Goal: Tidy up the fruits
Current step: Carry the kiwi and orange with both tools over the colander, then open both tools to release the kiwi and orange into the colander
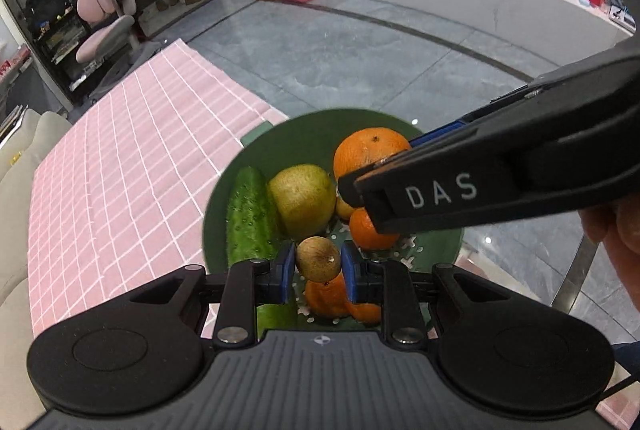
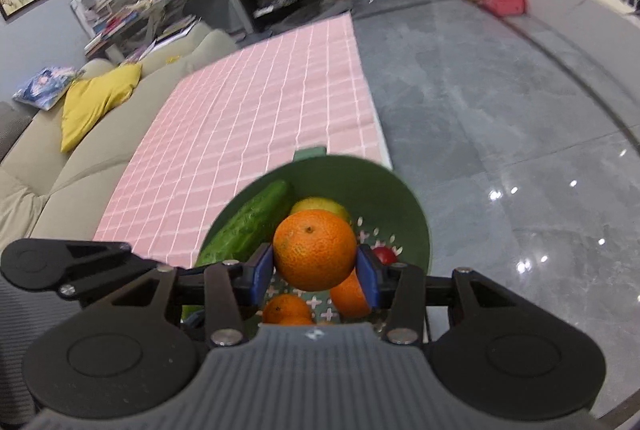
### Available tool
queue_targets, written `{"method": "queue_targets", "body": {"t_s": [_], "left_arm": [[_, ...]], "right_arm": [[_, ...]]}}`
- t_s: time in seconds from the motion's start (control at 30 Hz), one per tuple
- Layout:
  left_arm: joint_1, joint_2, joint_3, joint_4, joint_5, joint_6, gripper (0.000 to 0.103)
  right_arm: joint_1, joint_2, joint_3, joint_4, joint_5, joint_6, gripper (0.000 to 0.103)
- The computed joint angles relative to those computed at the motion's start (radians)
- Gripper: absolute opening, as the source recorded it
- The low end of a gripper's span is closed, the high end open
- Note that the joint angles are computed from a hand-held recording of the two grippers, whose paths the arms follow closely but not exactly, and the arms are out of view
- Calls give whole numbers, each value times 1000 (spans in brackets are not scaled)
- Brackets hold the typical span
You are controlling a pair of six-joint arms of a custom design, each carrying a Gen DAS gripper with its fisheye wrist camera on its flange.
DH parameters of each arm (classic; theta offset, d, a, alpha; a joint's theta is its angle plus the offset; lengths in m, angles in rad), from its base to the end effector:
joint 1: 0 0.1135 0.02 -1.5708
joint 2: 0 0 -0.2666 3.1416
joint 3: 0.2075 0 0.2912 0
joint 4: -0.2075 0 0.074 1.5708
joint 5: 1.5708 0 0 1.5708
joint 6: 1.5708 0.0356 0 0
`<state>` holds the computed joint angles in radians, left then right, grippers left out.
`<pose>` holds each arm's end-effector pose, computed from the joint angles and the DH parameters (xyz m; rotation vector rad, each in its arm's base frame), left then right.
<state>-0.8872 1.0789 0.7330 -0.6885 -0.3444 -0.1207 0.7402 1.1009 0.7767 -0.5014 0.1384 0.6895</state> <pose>0.1593 -0.1765 0.2159 0.8277 2.3739 0.0492 0.1972 0.1735 0.2370 0.0043 2.4473 0.4987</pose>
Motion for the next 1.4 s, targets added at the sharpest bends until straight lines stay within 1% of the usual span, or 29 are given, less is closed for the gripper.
{"method": "queue_targets", "body": {"t_s": [0.03,0.2,0.33,0.4,0.47,0.57,0.77,0.8,0.83,0.87,0.9,0.93,0.97,1.1,1.13,1.17,1.2,1.33,1.4], "left_arm": [[4,15,2,4,2,1,27],[-6,72,6,5,-15,-10,27],[11,87,5,19,7,-10,28],[3,96,19,10,9,-29,28],[13,100,16,19,21,-24,28],[15,96,7,38,30,-31,33],[4,101,14,30,21,-57,36],[5,101,17,24,26,-65,38],[6,98,20,19,32,-73,43],[6,90,20,14,40,-81,52],[8,80,18,14,53,-81,56],[1,65,15,11,52,-86,67],[-11,49,10,7,37,-92,71],[-27,-37,-6,-28,33,-134,71],[-25,-64,-10,-38,37,-156,74],[-22,-93,-13,-50,40,-183,78],[-20,-123,-17,-61,38,-214,80],[-18,-219,-16,-119,10,-347,84],[-33,-242,4,-177,-21,-412,89]], "right_arm": [[-10,15,0,5,-15,-10,42],[-17,111,15,28,-20,-58,42],[-37,156,14,50,-51,-68,42],[-44,164,13,55,-59,-63,42],[-48,168,12,52,-69,-55,43],[-51,167,5,59,-80,-52,43],[-51,173,4,74,-81,-41,44],[-54,170,1,78,-89,-37,45],[-55,168,-1,80,-93,-33,47],[-55,164,-1,80,-92,-31,51],[-54,159,-2,80,-89,-31,55],[-52,153,-2,80,-85,-30,56],[-52,142,-6,84,-86,-27,57],[-54,91,-18,84,-77,-15,59],[-55,75,-20,78,-69,-16,60],[-55,57,-20,71,-59,-16,61],[-57,38,-22,63,-52,-16,63],[-63,-30,-41,21,-18,-17,64],[-58,-49,-42,-14,4,-17,64]]}}
